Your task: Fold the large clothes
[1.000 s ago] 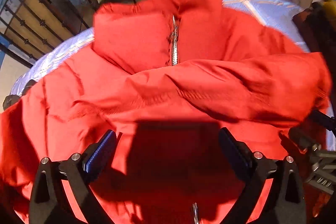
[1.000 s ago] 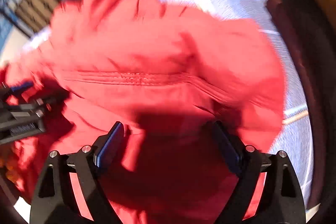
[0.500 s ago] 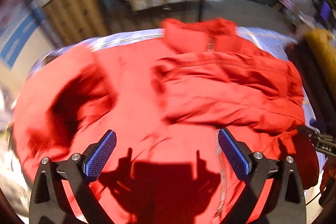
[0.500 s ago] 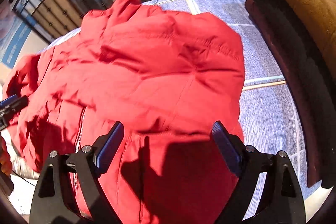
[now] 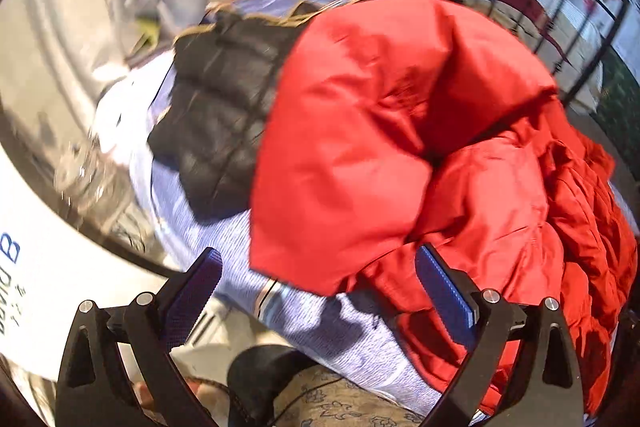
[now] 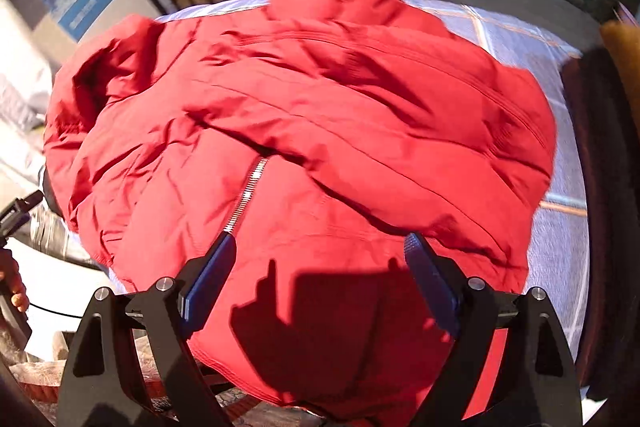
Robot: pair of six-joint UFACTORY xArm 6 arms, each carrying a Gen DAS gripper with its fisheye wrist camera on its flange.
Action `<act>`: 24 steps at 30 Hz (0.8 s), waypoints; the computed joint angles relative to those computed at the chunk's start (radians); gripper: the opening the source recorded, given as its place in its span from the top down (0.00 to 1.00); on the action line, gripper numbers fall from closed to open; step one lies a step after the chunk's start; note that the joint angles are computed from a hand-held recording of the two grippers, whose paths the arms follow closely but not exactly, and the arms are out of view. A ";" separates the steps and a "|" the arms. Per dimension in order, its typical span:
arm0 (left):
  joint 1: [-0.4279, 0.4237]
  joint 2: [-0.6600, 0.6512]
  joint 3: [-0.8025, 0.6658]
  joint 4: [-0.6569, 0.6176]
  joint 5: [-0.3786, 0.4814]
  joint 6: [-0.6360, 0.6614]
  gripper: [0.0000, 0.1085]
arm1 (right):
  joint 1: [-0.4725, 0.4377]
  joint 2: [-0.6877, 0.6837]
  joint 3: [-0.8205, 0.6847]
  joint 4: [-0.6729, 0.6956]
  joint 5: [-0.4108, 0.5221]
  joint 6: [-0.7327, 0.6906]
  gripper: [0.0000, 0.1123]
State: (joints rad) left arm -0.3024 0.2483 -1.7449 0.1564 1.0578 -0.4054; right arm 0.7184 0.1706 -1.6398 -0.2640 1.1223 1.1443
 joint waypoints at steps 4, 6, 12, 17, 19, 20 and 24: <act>0.037 -0.009 0.068 -0.105 -0.057 -0.019 0.13 | 0.001 -0.026 0.014 -0.061 0.053 0.052 0.24; 0.042 0.021 0.067 -0.143 -0.077 -0.043 0.13 | -0.006 -0.088 0.079 -0.100 0.085 0.116 0.24; 0.051 0.154 -0.013 -0.250 -0.136 -0.041 0.20 | -0.057 -0.302 0.298 -0.100 0.207 0.316 0.24; 0.050 0.268 -0.169 -0.272 -0.066 -0.024 0.80 | -0.049 -0.342 0.330 -0.097 0.226 0.333 0.24; 0.057 0.267 -0.203 -0.294 -0.046 -0.019 0.91 | -0.045 -0.332 0.322 -0.097 0.213 0.331 0.24; 0.056 0.256 -0.225 -0.284 -0.033 -0.010 0.91 | -0.041 -0.325 0.316 -0.101 0.200 0.331 0.24; 0.060 0.200 -0.327 -0.173 -0.047 0.036 0.95 | -0.036 -0.282 0.274 -0.117 0.164 0.314 0.24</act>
